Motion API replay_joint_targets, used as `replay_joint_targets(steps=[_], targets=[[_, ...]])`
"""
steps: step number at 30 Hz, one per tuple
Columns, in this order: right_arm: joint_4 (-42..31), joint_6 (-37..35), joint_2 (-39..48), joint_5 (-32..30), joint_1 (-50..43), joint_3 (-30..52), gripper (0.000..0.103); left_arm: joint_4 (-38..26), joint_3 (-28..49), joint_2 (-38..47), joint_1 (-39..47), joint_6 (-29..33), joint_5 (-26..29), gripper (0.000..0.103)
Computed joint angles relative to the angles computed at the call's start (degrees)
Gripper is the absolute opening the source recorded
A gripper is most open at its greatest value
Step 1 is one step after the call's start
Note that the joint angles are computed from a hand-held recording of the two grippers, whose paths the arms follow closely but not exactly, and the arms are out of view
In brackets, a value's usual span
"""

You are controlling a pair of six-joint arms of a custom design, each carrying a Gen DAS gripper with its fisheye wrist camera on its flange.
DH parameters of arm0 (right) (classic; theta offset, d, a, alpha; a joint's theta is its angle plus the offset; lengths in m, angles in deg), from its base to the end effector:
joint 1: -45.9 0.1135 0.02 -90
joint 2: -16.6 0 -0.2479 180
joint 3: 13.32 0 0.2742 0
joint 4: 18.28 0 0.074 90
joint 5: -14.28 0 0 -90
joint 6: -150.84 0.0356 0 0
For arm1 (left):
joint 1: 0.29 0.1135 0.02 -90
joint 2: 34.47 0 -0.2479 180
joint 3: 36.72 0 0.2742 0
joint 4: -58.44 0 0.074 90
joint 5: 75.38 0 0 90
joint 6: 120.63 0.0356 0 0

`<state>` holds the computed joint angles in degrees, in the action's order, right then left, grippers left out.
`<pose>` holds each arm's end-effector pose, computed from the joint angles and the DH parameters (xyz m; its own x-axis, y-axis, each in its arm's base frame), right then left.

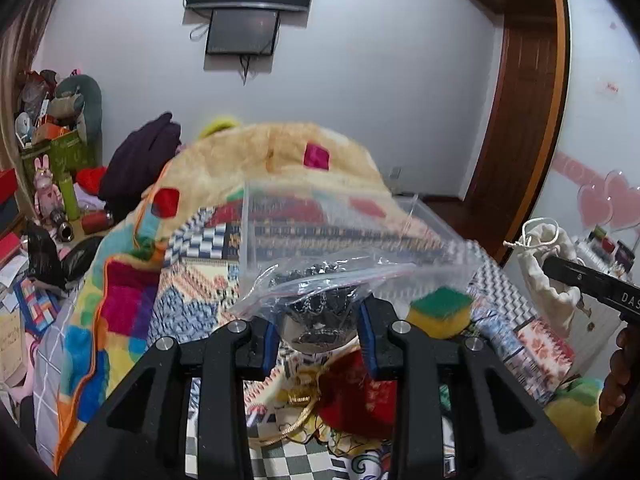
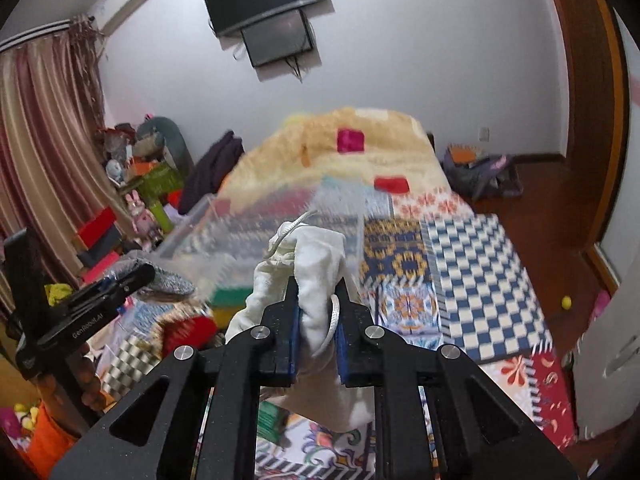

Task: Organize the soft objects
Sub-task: 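Lower both held bags into the clear box and open both grippers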

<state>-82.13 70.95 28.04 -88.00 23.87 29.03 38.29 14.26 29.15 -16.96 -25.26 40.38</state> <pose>0.0989 -0.0318 0.2444 -0.4609 0.3715 -0.8059 0.2864 0.9218 0.2612 0.2509 -0.0913 0.2181 -0.4596 0.2256 -0.8590 0.6542 0.7401 -0.1557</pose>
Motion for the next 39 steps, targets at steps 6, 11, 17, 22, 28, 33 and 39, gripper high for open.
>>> replay_joint_targets(steps=[6, 11, 17, 22, 28, 33, 39], targets=[[5.0, 1.5, 4.0, 6.6, 6.8, 4.3, 0.013, -0.8, 3.0, -2.2, 2.1, -0.5, 2.9, 0.033], [11.8, 1.6, 10.3, 11.0, 11.6, 5.7, 0.013, -0.5, 7.2, 0.4, 1.4, -1.5, 2.1, 0.033], [18.7, 0.7, 16.9, 11.3, 12.0, 6.1, 0.013, -1.0, 12.8, 6.9, 0.0, -2.0, 0.5, 0.033], [23.6, 0.7, 23.2, 10.9, 11.9, 6.2, 0.013, -2.6, 18.1, 13.9, -1.5, -1.2, -1.0, 0.033], [28.3, -0.1, 32.5, 9.7, 11.0, 6.7, 0.013, -4.3, 23.6, 22.6, -4.9, 0.9, -4.8, 0.033], [30.5, -0.8, 40.7, 9.1, 10.5, 8.3, 0.013, -6.7, 28.8, 29.6, -7.0, 2.0, -6.7, 0.033], [29.7, -2.8, 48.1, 9.4, 11.2, 11.0, 0.013, -9.8, 34.4, 36.4, -9.4, 3.8, -9.5, 0.033]])
